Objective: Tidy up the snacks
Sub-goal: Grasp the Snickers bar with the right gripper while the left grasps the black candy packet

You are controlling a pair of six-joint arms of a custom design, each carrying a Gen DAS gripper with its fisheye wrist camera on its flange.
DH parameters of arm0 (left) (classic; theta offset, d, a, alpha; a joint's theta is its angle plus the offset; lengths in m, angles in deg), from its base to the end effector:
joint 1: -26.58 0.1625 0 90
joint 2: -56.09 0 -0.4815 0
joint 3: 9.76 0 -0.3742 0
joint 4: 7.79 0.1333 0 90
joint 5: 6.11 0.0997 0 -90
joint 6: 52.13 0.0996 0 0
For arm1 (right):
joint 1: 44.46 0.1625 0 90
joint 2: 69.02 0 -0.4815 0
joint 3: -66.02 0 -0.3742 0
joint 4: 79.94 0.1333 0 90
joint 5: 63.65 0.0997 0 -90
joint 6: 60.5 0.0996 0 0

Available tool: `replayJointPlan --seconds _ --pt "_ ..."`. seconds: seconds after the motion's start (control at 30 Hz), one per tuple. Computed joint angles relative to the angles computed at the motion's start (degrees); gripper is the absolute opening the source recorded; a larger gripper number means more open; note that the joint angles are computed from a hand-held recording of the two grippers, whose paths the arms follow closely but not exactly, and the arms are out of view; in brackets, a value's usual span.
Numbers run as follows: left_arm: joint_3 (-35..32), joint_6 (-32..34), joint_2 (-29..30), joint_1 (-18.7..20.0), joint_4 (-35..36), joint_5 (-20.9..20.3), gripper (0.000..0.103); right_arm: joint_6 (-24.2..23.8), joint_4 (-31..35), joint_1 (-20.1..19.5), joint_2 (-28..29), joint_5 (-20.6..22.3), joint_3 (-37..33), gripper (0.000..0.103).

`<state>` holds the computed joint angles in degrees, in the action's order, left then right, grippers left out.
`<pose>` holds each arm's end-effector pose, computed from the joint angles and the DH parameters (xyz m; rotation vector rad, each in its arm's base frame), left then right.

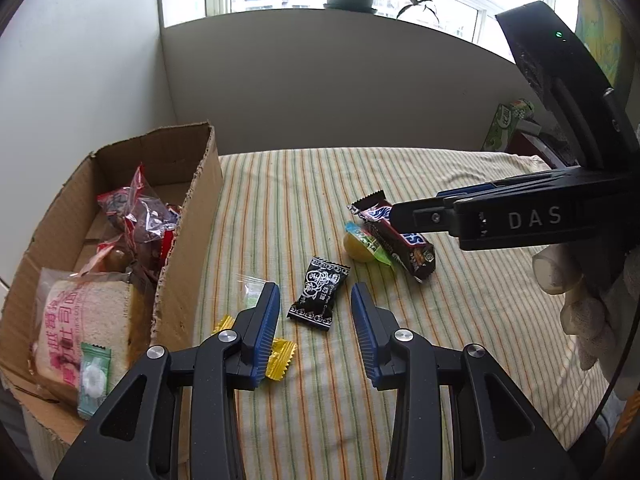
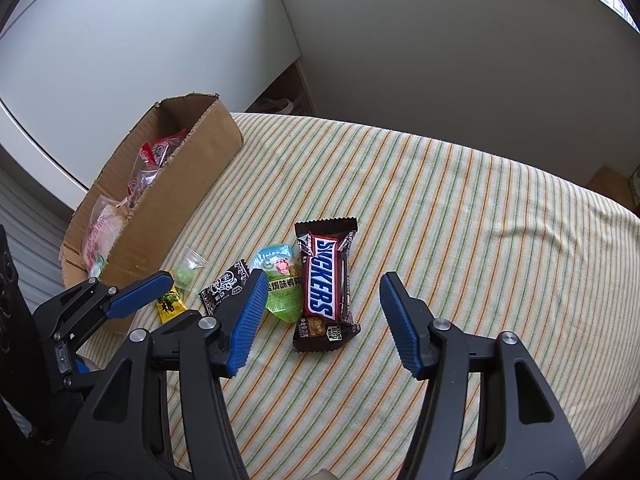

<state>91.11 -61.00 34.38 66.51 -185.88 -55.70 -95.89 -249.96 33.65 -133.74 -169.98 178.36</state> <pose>-0.3546 -0.5548 -0.0864 0.8219 2.3932 -0.6299 -0.0192 -0.6022 0.2942 0.4246 -2.5749 0.5439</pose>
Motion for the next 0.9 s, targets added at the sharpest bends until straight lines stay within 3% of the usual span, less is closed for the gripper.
replayJointPlan --seconds 0.27,0.6,0.77,0.9 --pt "-3.2 -1.2 1.8 0.7 4.8 -0.4 0.036 -0.6 2.7 -2.2 1.0 3.3 -1.5 0.055" --pt "-5.6 -2.1 3.2 1.3 8.2 1.0 0.035 -2.0 3.8 -2.6 2.4 3.1 -2.7 0.051" --pt "-5.9 -1.6 3.6 1.2 8.1 1.7 0.026 -2.8 2.6 -2.3 2.5 1.2 -2.2 0.034" --pt "-5.9 -1.3 3.9 1.0 7.9 2.1 0.024 -2.8 1.5 -2.2 2.2 0.3 -1.4 0.031"
